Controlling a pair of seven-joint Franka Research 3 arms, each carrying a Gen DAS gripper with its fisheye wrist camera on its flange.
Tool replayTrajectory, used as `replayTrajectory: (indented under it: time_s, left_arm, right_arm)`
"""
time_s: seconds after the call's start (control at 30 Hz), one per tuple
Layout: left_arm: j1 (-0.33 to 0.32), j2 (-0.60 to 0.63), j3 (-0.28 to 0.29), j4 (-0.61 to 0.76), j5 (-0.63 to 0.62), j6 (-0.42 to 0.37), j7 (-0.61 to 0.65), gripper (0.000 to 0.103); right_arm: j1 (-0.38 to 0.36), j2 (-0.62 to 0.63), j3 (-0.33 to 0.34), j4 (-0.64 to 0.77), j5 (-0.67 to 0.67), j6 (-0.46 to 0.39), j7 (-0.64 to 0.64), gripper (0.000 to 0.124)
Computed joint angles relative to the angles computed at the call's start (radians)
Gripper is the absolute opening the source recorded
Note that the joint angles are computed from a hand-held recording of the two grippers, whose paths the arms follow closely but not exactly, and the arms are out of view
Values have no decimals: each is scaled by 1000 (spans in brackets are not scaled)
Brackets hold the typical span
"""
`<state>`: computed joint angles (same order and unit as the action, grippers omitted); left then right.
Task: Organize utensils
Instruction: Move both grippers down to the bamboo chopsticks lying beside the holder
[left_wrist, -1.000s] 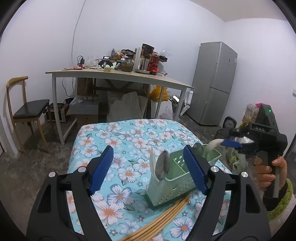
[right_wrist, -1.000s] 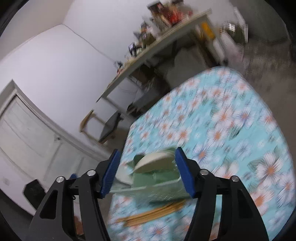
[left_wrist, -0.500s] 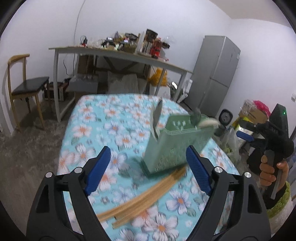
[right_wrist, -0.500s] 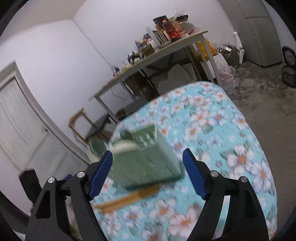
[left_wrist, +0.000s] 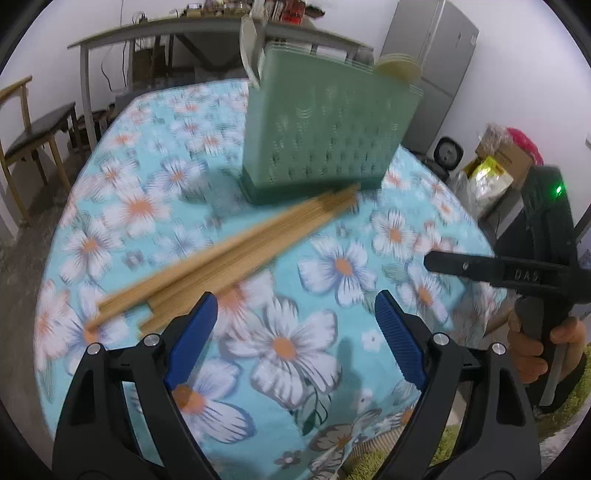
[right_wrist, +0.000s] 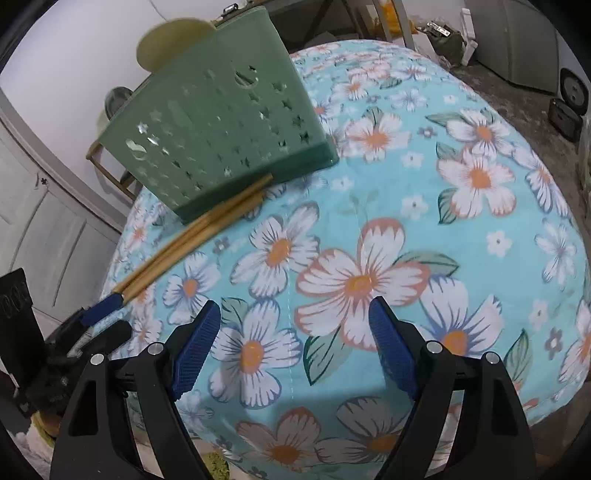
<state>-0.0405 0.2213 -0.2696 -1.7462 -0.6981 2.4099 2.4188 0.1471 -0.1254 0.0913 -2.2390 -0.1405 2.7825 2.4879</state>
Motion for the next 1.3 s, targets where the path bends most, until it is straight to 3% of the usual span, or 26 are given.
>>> replayTrajectory:
  time_s: [0.1, 0.17, 0.4, 0.6, 0.93, 1.07, 1.3]
  left_arm:
    - [-14, 34, 10, 24, 62, -20, -93, 83]
    - [0, 41, -1, 26, 35, -18, -96, 84]
    - [26, 57, -12, 59, -8, -94, -105, 95]
    - [39, 60, -15, 64, -58, -118, -105, 95]
    - [45, 68, -9, 77, -80, -138, -102, 95]
    - [48, 42, -9, 50, -92, -103, -47, 95]
    - [48, -19, 3, -1, -181, 36, 163, 95]
  right_arm:
    - [5, 0, -2, -16, 19, 41, -7, 91]
    - [14, 5, -9, -21, 62, 65, -40, 96]
    - [13, 4, -8, -33, 96, 100, -63, 97]
    - [15, -2, -9, -31, 142, 87, -96, 97]
    - [87, -37, -60, -115, 472, 249, -306, 97]
    - [93, -43, -58, -122, 546, 266, -361, 97]
    - [31, -50, -11, -116, 463, 217, -313, 97]
